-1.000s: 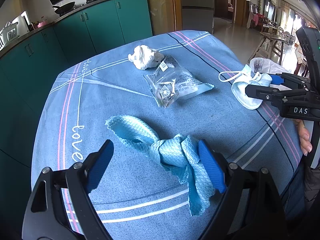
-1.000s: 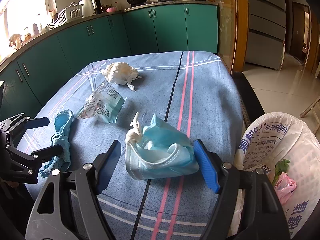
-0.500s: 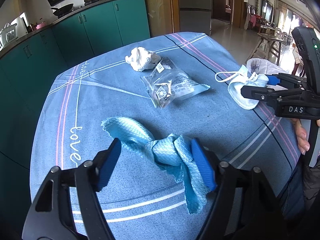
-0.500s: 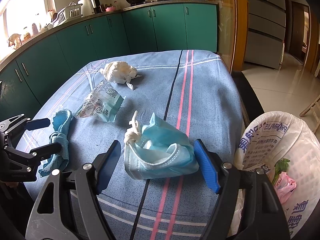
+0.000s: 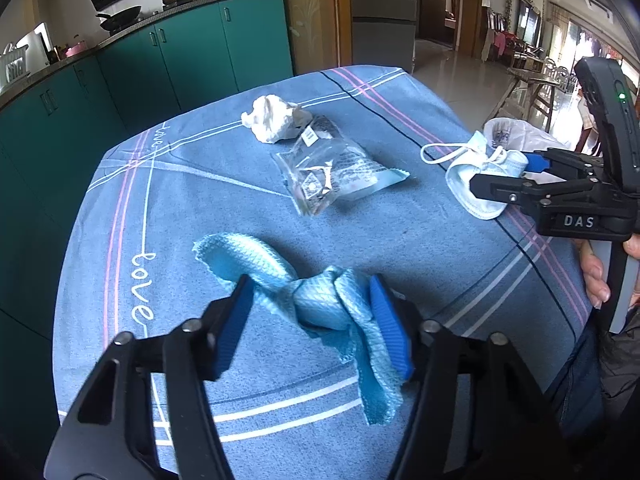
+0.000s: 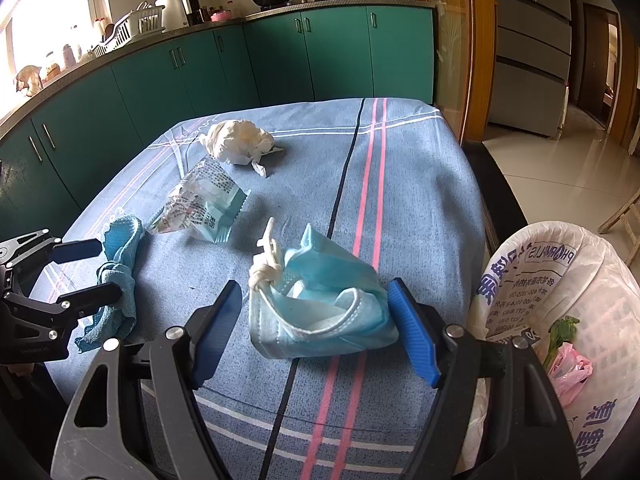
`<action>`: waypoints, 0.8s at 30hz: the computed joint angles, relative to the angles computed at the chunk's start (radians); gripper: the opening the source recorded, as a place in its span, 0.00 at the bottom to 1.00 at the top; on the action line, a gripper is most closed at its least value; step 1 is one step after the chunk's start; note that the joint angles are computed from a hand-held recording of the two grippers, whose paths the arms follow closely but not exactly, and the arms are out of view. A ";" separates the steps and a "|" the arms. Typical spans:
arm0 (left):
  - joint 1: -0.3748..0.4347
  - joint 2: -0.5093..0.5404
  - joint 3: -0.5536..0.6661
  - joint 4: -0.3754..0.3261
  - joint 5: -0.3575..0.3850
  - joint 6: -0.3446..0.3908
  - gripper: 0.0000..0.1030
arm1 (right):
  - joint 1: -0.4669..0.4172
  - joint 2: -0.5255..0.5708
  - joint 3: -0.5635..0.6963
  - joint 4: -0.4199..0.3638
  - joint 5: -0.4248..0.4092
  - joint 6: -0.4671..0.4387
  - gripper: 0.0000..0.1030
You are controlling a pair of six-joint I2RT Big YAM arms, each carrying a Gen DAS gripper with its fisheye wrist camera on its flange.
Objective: Collect trash
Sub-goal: 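Lift the blue face mask with the right tool while the left tool holds the blue cloth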
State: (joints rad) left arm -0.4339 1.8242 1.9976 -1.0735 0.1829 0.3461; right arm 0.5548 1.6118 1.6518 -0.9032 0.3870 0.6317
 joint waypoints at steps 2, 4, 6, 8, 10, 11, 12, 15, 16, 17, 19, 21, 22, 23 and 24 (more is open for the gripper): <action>-0.002 -0.003 -0.004 0.000 0.004 0.007 0.50 | 0.000 0.000 0.000 0.000 0.000 0.000 0.72; -0.002 -0.005 -0.007 0.001 0.009 0.010 0.48 | 0.000 0.000 -0.001 0.000 0.000 -0.001 0.72; -0.001 -0.004 -0.006 0.002 0.011 0.008 0.48 | 0.000 0.000 0.000 -0.001 0.000 -0.001 0.72; 0.001 -0.006 -0.006 0.012 0.013 0.002 0.48 | 0.000 -0.001 0.000 0.000 -0.001 -0.001 0.72; 0.011 -0.005 0.003 0.014 0.026 -0.024 0.52 | 0.000 -0.002 -0.001 0.000 0.000 0.000 0.72; 0.017 -0.002 0.011 0.008 0.034 -0.040 0.56 | 0.000 -0.001 -0.001 0.000 -0.001 0.001 0.72; 0.021 0.002 0.018 0.003 0.038 -0.051 0.57 | 0.000 0.001 -0.002 0.002 0.000 0.002 0.72; 0.031 0.011 0.034 -0.007 0.049 -0.073 0.60 | 0.000 0.002 -0.004 0.000 0.002 0.004 0.72; 0.032 0.011 0.035 -0.007 0.051 -0.075 0.62 | 0.000 0.004 -0.001 -0.002 0.002 0.005 0.72; 0.031 0.013 0.038 -0.010 0.054 -0.073 0.64 | 0.000 0.004 -0.001 -0.002 0.002 0.005 0.72; 0.028 0.013 0.037 -0.016 0.055 -0.061 0.67 | -0.001 0.005 -0.001 -0.003 0.001 0.005 0.72; 0.020 0.012 0.030 -0.017 0.043 -0.038 0.68 | 0.000 0.009 0.005 -0.010 0.002 0.008 0.72; 0.017 0.011 0.027 -0.015 0.036 -0.031 0.68 | 0.000 0.011 0.006 -0.013 0.003 0.008 0.72; 0.014 0.007 0.018 -0.011 0.032 -0.028 0.68 | 0.000 0.013 0.008 -0.015 0.004 0.008 0.72; 0.012 0.007 0.016 -0.010 0.031 -0.027 0.68 | 0.000 0.016 0.011 -0.020 0.006 0.008 0.72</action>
State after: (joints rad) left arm -0.4221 1.8308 2.0135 -1.0832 0.2135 0.3187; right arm 0.5548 1.6273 1.6627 -0.9228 0.3932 0.6400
